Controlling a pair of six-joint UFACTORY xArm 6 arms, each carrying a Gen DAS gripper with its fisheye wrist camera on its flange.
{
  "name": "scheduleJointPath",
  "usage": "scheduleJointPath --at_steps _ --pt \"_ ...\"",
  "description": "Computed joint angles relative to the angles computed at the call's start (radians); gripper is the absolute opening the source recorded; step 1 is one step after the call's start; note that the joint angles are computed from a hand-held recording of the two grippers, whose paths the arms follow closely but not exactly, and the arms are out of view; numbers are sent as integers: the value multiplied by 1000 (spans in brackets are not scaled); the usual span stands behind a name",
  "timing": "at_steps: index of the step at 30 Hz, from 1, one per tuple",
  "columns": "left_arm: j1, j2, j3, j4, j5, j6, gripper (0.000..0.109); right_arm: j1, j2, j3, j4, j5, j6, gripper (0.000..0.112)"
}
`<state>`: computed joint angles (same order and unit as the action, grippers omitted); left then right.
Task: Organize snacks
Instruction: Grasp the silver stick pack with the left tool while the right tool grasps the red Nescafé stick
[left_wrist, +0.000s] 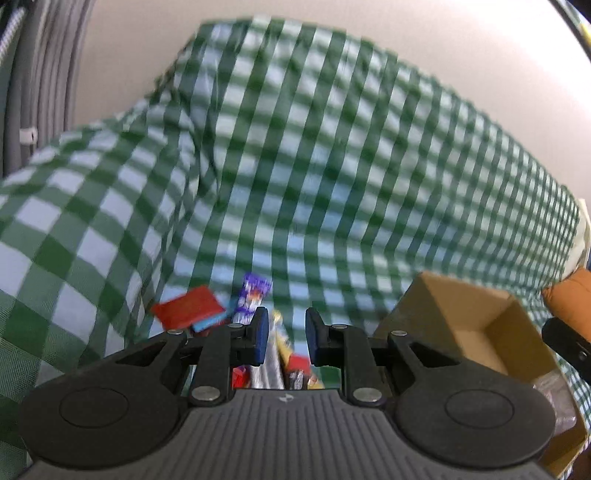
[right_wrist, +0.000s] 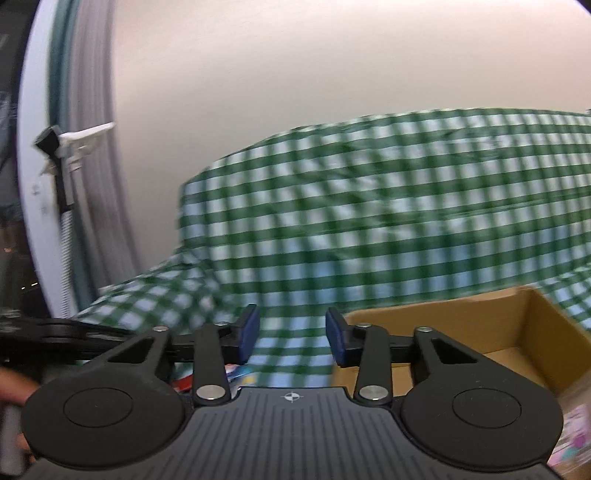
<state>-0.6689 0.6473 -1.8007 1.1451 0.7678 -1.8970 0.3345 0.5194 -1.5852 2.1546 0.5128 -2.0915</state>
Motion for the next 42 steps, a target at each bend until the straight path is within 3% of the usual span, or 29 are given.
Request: scheduleJointPath --at_steps 5,10,15,18,19,21,22,23,26,29,33,39,42 --pt "46 39 -6 -141 -110 117 24 41 4 17 -135 11 129 38" --pt "84 121 -73 -333 -155 278 25 78 33 0 -272 -22 268 39" --pt "122 211 -146 -524 -206 421 34 113 53 -3 -371 -70 355 39" --pt "118 277 -241 -600 -134 533 38 130 72 -17 -426 -102 415 39" --pt "116 295 -270 -610 -108 559 43 135 80 -26 -445 -111 436 39" --pt "122 303 -270 -649 -124 591 44 142 91 -31 -496 -125 482 39" --pt "124 301 -264 -660 -130 602 41 147 100 -38 -517 -133 502 39" --pt "124 292 -251 -662 -133 612 30 151 106 -40 -532 -142 516 39" --pt "124 230 -165 -664 -155 597 22 165 134 -61 -585 -169 565 39" --pt "103 149 -82 -652 -82 551 9 183 166 -84 -637 -201 616 39" --pt "62 76 -16 -658 27 545 9 214 226 -129 -785 -271 734 39" --pt "40 22 55 -657 44 476 13 219 334 -231 -1041 -292 1020 38" --pt "39 39 29 -667 66 493 26 219 383 -289 -1129 -284 1109 38"
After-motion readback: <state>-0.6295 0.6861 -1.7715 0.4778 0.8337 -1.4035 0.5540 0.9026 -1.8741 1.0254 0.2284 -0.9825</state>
